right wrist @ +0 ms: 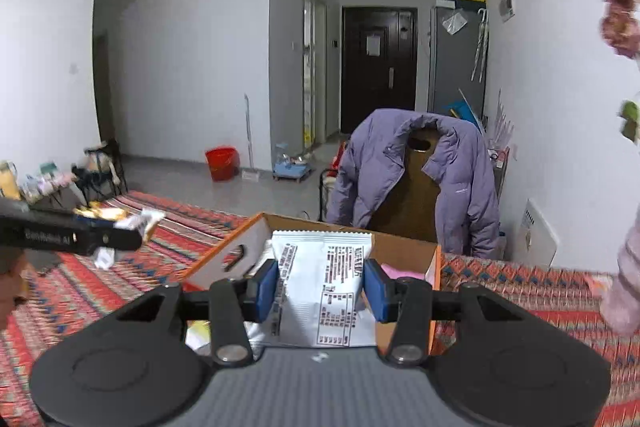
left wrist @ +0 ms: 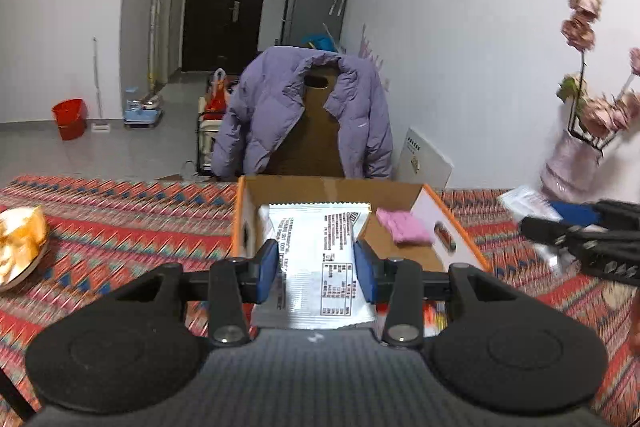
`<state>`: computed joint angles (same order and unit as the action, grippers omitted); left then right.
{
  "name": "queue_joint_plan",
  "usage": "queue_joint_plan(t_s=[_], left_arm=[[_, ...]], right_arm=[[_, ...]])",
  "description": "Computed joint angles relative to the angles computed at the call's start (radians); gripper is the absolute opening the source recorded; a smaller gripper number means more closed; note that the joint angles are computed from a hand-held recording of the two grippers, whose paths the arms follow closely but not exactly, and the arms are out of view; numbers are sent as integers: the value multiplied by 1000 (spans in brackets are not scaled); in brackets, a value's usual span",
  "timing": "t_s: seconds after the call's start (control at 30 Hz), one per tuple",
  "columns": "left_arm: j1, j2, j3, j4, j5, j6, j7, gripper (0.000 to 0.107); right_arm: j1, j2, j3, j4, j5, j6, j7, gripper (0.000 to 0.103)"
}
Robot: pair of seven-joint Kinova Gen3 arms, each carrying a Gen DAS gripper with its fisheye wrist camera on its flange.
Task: Organize snacks
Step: 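Carry both white packets over the box with the left and right tools, then open both tools to drop the white packets into the box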
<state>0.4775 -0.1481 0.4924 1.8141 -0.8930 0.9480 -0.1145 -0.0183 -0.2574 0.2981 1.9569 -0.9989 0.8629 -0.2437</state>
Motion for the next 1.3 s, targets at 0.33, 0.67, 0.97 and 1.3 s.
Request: queue_joint_plan(t_s=[0.33, 0.67, 0.97, 1.3], left_arm=[[-38, 361, -238, -233, 34, -197, -141, 42], [-39, 586, -349, -408, 191, -213, -258, 51], [40, 492, -454, -312, 207, -281, -361, 68], [224, 219, -392, -70, -82, -102, -119, 75]], right_arm=[[-121, 441, -122, -312, 147, -191, -399, 47], [-208, 714, -119, -560, 430, -139, -806, 51], [-68, 630, -251, -478, 451, -204, -689, 70], [334, 337, -522, -180, 169, -270, -283, 83]])
